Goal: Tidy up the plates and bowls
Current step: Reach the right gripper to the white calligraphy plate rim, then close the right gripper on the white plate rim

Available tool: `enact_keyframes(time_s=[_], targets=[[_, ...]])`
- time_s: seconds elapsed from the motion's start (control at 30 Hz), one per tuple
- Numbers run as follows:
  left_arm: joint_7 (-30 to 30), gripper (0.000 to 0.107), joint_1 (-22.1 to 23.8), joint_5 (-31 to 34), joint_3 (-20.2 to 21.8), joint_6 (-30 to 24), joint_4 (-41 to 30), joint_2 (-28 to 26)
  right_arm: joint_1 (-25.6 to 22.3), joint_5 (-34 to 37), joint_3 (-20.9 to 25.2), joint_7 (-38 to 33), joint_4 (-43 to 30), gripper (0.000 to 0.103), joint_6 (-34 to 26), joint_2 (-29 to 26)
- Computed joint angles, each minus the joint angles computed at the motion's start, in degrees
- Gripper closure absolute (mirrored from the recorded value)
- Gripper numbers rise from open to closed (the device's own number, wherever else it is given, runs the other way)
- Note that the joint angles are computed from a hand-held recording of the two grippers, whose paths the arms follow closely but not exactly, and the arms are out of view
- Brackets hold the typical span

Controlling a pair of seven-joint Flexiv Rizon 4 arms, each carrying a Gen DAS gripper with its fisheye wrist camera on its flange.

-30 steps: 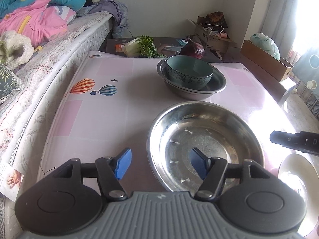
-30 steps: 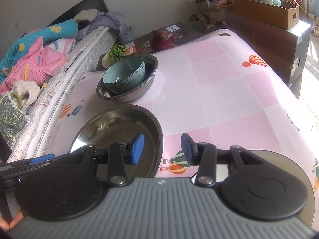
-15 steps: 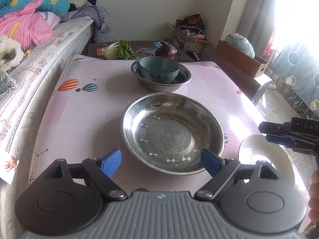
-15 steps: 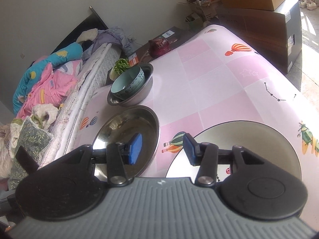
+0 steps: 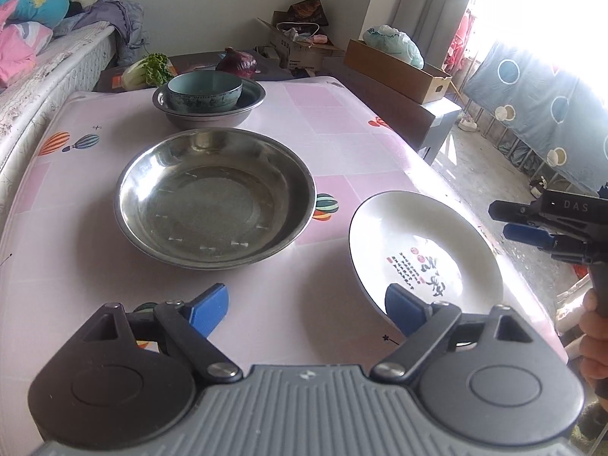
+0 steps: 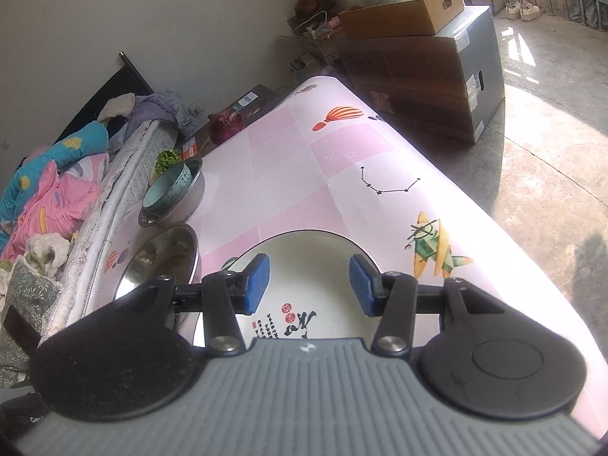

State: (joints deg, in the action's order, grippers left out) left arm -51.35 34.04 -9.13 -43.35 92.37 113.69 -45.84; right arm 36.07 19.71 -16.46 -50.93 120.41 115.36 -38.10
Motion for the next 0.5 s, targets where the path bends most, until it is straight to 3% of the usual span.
enact_keyframes(time_s=[0.13,0.3,0.47,0.5], targets=[[0.37,0.023,-1.51,-0.43,-0.68,-1.44,-1.85,-2.3,-5.58,-1.96,3.8,0.76,-0.71,0.057,1.02,-1.76],[1.02,0.041,-7.29,-3.63,3.79,-5.36,-5.13,-2.19,-9.66,-4.56,6.02,1.57,-2.79,0.057,0.46,-4.17],[3.12,0.056,-11.67,-6.23,7.05,-6.77,-6.96,-2.1,-16.81,-10.3,12.26,2.86,-4.63,0.057,0.47,-5.62],[3.41,0.063,-12.67,-6.76,7.9,-7.13,-7.39,-2.06,-18.52,-11.89,13.87,3.14,-4.97,0.057,0.55,-5.86]])
